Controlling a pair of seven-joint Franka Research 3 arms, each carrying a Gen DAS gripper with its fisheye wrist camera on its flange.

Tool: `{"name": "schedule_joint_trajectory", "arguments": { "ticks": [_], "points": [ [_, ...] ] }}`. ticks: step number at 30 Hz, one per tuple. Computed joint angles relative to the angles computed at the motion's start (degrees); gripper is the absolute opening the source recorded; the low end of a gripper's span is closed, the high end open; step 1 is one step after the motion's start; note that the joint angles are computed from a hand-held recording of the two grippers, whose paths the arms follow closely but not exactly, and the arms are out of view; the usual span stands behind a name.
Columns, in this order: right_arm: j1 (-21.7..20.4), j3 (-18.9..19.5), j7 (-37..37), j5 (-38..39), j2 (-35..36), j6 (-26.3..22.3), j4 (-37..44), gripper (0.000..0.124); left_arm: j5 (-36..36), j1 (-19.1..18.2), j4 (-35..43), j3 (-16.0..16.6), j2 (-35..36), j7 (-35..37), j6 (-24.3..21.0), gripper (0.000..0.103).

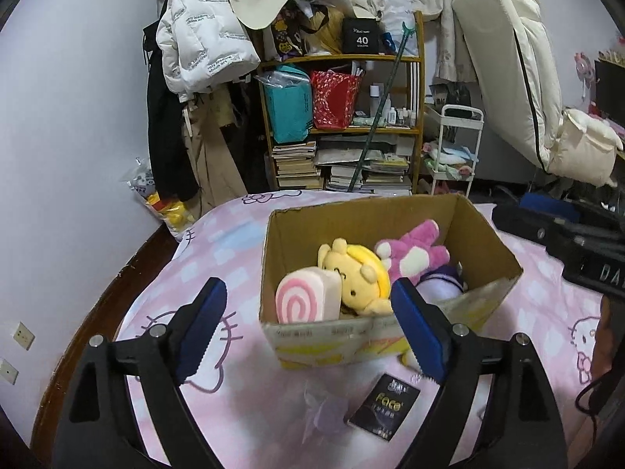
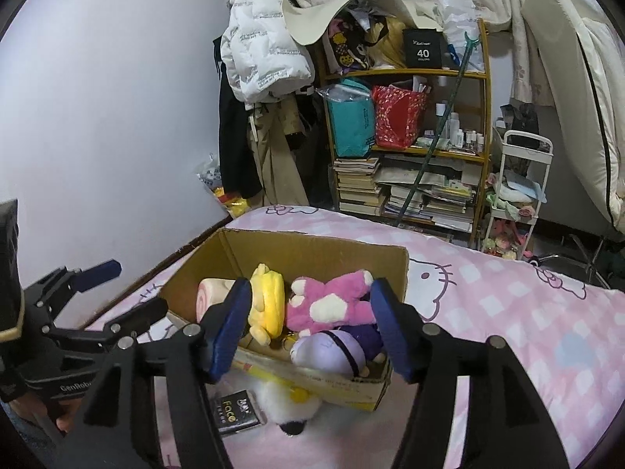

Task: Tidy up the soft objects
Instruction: 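Lower the lollipop and pink bear into the box and open both tools, then move both tools back from the box toward the tissue packs on the bed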

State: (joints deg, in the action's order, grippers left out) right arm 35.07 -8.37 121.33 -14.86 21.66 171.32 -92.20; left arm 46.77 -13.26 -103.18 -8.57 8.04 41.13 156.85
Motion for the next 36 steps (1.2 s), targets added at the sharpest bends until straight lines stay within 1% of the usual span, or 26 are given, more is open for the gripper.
{"name": "schedule_joint_trajectory", "arguments": {
  "ticks": [2, 4, 5, 8, 11, 12, 14, 17, 20, 22, 27, 30, 32, 36],
  "points": [
    [-0.04, 0.21, 0.35, 0.37, -1.26, -0.12, -1.49, 0.068, 0.07, -0.10, -1.12, -0.24, -1.35, 0.61, -0.69, 0.087],
    [-1.25, 1.94, -0.43, 1.94, -2.57, -0.53, -2.94, 0.072, -1.02, 0.18, -2.43, -0.70, -2.88, 1.70, -0.51, 0.090],
    [-1.56, 2.39, -0.38, 2.44, -3.31, -0.66, -3.77, 0.076, -1.66, 0.42, -3.11, -0.90, -3.58, 2.27, -0.05, 0.090],
    [-0.69, 1.35, 2.17, 0.45, -5.64, -0.33, -6.37, 0.082, -0.82, 0.82, -5.48, -1.46, -6.23, 1.42, 0.83, 0.092],
    [1.16, -0.90, 7.54, -5.69, -7.57, -0.95, -7.93, 0.091, -0.25, 1.20, -6.35, -2.24, -7.70, 1.01, 0.40, 0.097],
    [1.37, -1.27, 9.26, -7.83, -8.09, -1.12, -8.31, 0.092, -0.41, 1.31, -6.65, -2.48, -8.18, 0.90, -0.10, 0.097],
    [2.99, -3.11, 14.57, -14.47, -9.25, -2.42, -8.84, 0.093, -1.64, 1.49, -7.13, -2.92, -8.81, 1.46, -0.99, 0.098],
    [3.33, -3.26, 19.23, -20.95, -10.79, -4.35, -9.67, 0.100, -3.40, 1.76, -8.22, -3.35, -9.82, 2.70, -1.46, 0.098],
    [1.86, -1.44, 20.71, -22.86, -11.89, -4.86, -10.79, 0.101, -3.65, 1.91, -9.20, -3.85, -10.75, 2.78, -2.40, 0.098],
    [0.59, 0.06, 20.95, -23.18, -12.49, -5.28, -11.57, 0.101, -5.11, 1.87, -9.47, -4.06, -10.98, 4.05, -3.04, 0.098],
    [-3.14, 4.30, 20.39, -21.83, -13.56, -5.39, -13.90, 0.102, -7.37, 1.72, -9.73, -4.36, -10.77, 6.02, -4.05, 0.098],
    [-5.51, 7.01, 19.04, -19.65, -13.51, -5.78, -14.56, 0.102, -8.70, 1.47, -9.52, -4.43, -10.28, 7.78, -4.64, 0.098],
    [-6.25, 7.90, 18.81, -19.26, -13.44, -6.56, -14.81, 0.102, -9.25, 1.29, -9.29, -4.45, -9.85, 8.84, -5.16, 0.098],
    [-7.33, 9.13, 17.35, -16.87, -13.27, -6.65, -15.53, 0.102, -11.49, 1.02, -8.87, -4.24, -8.91, 11.40, -5.47, 0.098]
  ]
}}
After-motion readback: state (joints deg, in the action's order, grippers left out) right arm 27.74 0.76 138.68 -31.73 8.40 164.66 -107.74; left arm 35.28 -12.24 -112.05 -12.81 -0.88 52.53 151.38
